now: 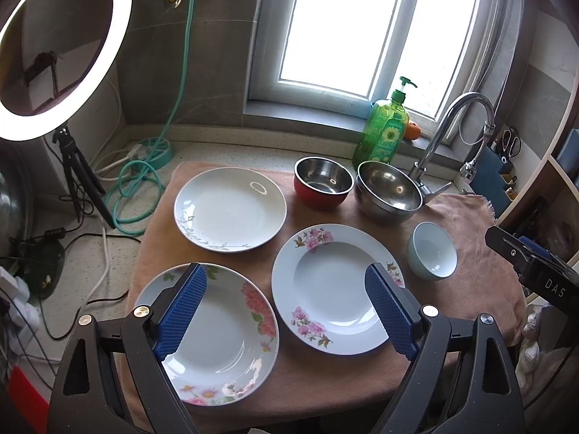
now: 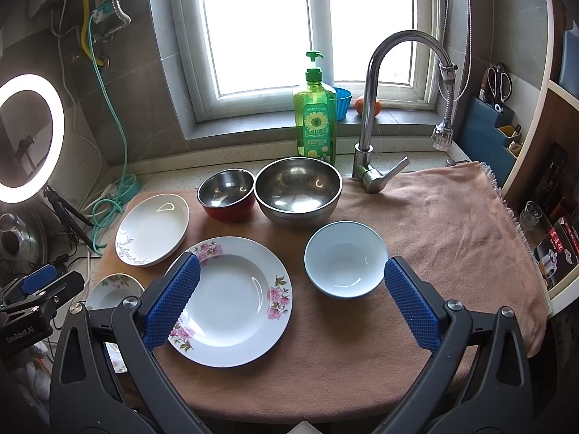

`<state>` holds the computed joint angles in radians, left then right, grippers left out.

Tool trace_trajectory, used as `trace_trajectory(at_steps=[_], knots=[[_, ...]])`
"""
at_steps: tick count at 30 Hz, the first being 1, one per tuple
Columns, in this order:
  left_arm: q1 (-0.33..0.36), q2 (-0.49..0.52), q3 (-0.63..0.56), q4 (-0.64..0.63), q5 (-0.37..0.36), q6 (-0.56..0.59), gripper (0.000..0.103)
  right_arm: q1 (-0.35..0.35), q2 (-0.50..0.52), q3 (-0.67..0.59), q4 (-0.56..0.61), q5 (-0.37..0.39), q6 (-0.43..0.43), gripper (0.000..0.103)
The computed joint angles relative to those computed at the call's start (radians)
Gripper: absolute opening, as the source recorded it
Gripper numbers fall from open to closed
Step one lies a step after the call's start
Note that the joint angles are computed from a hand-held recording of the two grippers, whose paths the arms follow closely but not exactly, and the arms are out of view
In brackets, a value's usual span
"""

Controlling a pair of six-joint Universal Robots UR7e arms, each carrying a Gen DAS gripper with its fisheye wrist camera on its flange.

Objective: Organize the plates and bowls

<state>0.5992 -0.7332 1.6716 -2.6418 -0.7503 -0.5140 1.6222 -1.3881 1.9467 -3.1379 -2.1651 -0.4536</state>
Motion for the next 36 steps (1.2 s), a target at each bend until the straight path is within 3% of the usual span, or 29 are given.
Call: trace_trajectory(at_steps=[6, 12, 20, 26, 29, 31, 36], knots=[[0.007, 0.002, -0.012, 0.016, -0.006, -0.004, 0.09, -0.008, 0.0, 0.007, -0.007, 0.01, -0.004, 0.103], [0.027, 0.002, -0.022, 0.033, -0.031, -0.007, 0.09, -0.06, -0.021, 0.021, 0.033, 0.094, 0.01, 0.103], [0.056, 0.003, -0.027, 0.039, -0.052, 0.001, 0.09, -0.093, -0.031, 0.015, 0.104, 0.128, 0.043, 0.103], [0.084, 0.008, -0.04, 0.045, -0.086, 0.014, 0.088, -0.116, -0.028, 0.011, 0.151, 0.124, 0.059, 0.094], [0.1, 0.016, -0.053, 0.051, -0.114, 0.026, 0.076, -0.14, -0.034, 0.004, 0.216, 0.152, 0.095, 0.085], [0.113, 0.023, -0.061, 0.05, -0.147, 0.031, 0.07, -0.163, -0.039, -0.007, 0.285, 0.184, 0.134, 0.068], [0.146, 0.043, -0.094, 0.076, -0.227, 0.037, 0.051, -0.213, -0.039, -0.017, 0.378, 0.24, 0.2, 0.064]])
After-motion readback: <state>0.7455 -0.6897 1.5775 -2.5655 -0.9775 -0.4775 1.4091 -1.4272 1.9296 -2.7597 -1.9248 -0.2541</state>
